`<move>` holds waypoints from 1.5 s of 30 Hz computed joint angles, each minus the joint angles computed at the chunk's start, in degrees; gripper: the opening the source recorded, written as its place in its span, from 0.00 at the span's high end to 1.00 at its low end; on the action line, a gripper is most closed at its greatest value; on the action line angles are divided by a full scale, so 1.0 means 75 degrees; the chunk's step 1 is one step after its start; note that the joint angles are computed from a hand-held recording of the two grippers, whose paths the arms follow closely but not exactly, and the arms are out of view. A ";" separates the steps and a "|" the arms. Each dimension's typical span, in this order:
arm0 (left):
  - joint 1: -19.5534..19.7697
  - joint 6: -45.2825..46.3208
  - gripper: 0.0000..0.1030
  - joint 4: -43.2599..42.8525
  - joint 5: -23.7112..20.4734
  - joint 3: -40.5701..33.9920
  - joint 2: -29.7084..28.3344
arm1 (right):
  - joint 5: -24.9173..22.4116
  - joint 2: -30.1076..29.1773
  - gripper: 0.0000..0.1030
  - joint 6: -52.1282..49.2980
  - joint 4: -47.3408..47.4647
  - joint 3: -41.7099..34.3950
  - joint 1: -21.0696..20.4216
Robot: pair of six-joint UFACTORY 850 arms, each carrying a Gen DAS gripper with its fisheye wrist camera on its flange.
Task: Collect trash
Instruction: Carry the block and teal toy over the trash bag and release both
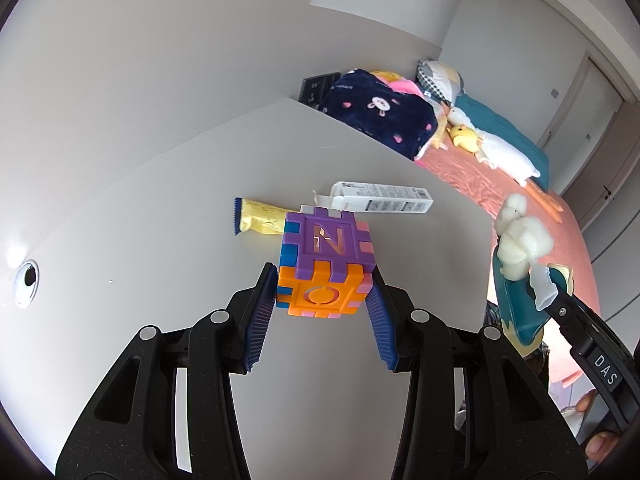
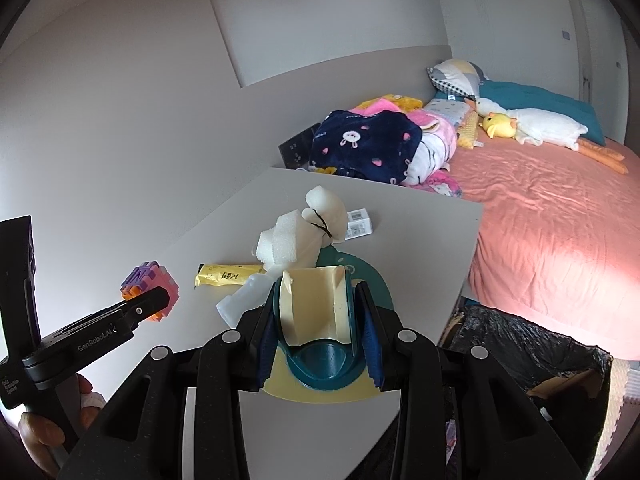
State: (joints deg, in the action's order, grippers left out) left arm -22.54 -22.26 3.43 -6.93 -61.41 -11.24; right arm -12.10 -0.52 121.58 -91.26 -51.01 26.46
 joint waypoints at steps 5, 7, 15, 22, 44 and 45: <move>-0.0155 0.0372 0.58 -0.0325 -0.0046 -0.0084 -0.0035 | -0.0100 0.0279 0.63 0.0218 -0.0142 0.0246 -0.0042; -0.0221 0.0534 0.58 -0.0461 -0.0058 -0.0114 -0.0047 | -0.0132 0.0437 0.63 0.0300 -0.0205 0.0373 -0.0068; -0.0594 0.0596 0.58 -0.0427 -0.0140 -0.0257 -0.0123 | -0.0241 0.1061 0.63 0.0270 -0.0147 0.0863 -0.0215; -0.0885 0.0546 0.58 -0.0268 -0.0243 -0.0432 -0.0213 | -0.0247 0.1585 0.63 0.0272 -0.0066 0.1284 -0.0424; -0.1650 0.1715 0.58 -0.1097 -0.0577 -0.1113 -0.0617 | -0.0402 0.2672 0.63 -0.0228 0.0661 0.2104 -0.1073; -0.1673 0.1842 0.58 -0.1205 -0.0582 -0.1139 -0.0634 | -0.0428 0.2725 0.63 -0.0305 0.0748 0.2135 -0.1104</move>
